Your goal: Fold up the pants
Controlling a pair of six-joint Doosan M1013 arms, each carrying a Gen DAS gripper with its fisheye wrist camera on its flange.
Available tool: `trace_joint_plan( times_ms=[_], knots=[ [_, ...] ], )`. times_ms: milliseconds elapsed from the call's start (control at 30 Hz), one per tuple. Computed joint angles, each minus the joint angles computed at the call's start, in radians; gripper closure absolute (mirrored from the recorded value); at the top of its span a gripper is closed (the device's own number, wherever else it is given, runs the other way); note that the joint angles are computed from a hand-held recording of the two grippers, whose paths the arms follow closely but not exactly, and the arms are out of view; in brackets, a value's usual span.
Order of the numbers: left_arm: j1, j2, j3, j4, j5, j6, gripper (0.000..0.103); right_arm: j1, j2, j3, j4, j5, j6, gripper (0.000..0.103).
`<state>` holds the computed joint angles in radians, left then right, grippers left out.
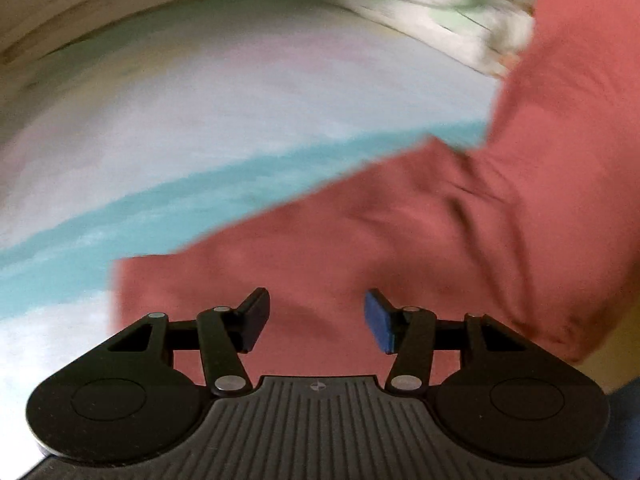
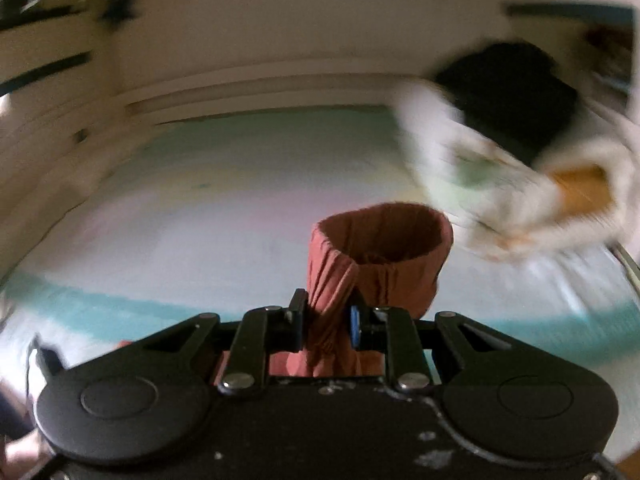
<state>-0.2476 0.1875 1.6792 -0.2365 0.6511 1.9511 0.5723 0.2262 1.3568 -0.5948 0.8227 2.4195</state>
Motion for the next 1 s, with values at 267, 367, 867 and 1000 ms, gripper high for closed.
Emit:
trace_joint_plan(
  times_ms=[267, 367, 867, 1000],
  knots=[
    [0.148, 0.01, -0.057, 0.053, -0.043, -0.294, 0.052, 0.121, 0.193, -0.175, 0.123, -0.027, -0.301, 0.082],
    [0.182, 0.018, -0.064, 0.097, -0.051, -0.382, 0.052, 0.163, 0.27, -0.204, 0.132, 0.016, -0.38, 0.082],
    [0.187, -0.011, -0.033, -0.097, -0.072, -0.133, 0.052, 0.148, 0.181, -0.037, 0.116, -0.13, -0.18, 0.066],
    [0.16, -0.023, -0.013, -0.199, -0.042, 0.057, 0.051, 0.1, 0.173, -0.027, 0.094, -0.045, -0.01, 0.086]
  ],
)
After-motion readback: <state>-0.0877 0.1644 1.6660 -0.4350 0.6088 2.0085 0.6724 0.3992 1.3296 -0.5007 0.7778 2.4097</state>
